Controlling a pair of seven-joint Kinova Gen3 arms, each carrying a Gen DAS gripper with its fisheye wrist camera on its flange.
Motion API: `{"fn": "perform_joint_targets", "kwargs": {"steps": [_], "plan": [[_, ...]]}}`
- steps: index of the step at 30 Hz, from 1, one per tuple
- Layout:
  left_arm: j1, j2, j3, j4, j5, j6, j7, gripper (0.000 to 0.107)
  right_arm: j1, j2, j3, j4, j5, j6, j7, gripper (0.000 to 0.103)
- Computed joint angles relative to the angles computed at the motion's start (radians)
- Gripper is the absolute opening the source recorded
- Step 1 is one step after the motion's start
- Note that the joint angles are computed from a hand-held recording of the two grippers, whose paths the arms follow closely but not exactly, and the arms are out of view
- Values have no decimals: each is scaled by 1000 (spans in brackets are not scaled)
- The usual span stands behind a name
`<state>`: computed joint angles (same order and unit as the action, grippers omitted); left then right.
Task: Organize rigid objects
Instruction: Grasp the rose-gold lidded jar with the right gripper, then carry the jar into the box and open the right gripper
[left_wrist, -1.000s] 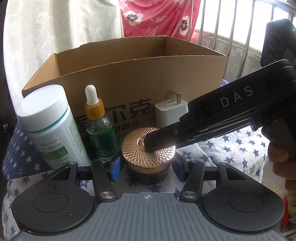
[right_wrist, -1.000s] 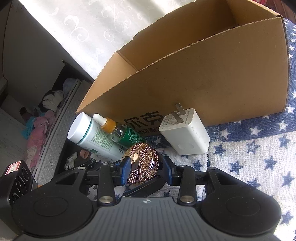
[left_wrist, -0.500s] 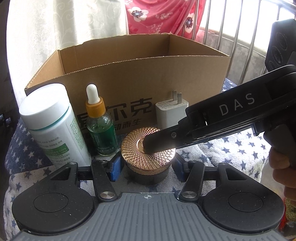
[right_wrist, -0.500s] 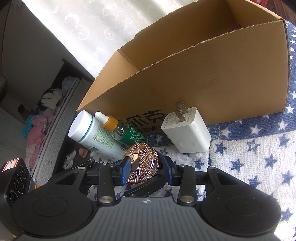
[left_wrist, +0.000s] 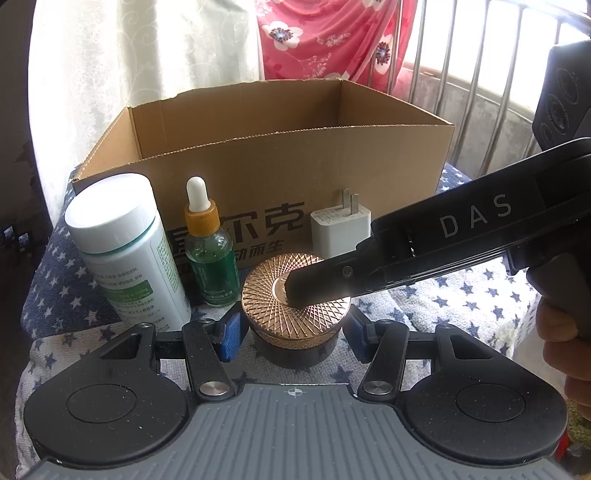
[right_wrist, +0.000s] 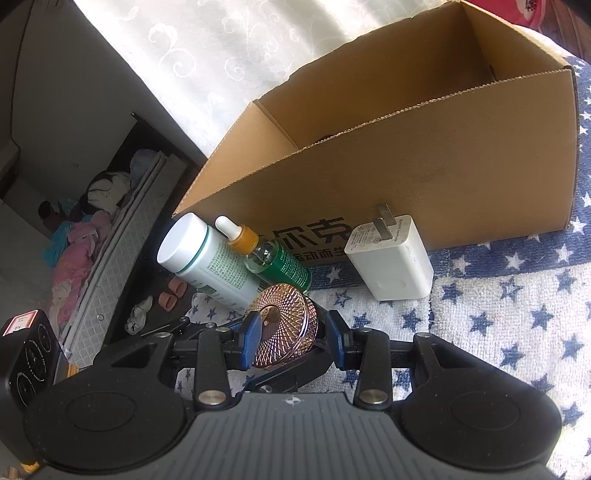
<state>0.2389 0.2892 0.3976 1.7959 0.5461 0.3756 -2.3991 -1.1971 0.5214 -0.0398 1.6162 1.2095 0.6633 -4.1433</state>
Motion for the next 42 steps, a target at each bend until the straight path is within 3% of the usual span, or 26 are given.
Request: {"fn": "perform_joint_targets", "kwargs": {"steps": [17, 32, 36, 39, 42], "plan": [[-19, -73, 5, 74, 94, -44, -72, 55, -32, 1, -14, -38, -3, 62, 42, 41], [11, -171, -56, 113, 309, -66, -274, 55, -79, -10, -25, -134, -28, 197, 188, 42], [55, -172, -112, 35, 254, -24, -219, 55, -64, -29, -32, -195, -59, 242, 318, 42], [97, -132, -167, -95, 141, 79, -110, 55, -40, -48, -32, -238, -89, 265, 426, 42], [94, -62, -146, -234, 24, 160, 9, 55, 5, -76, -30, -251, -128, 246, 497, 42]]}}
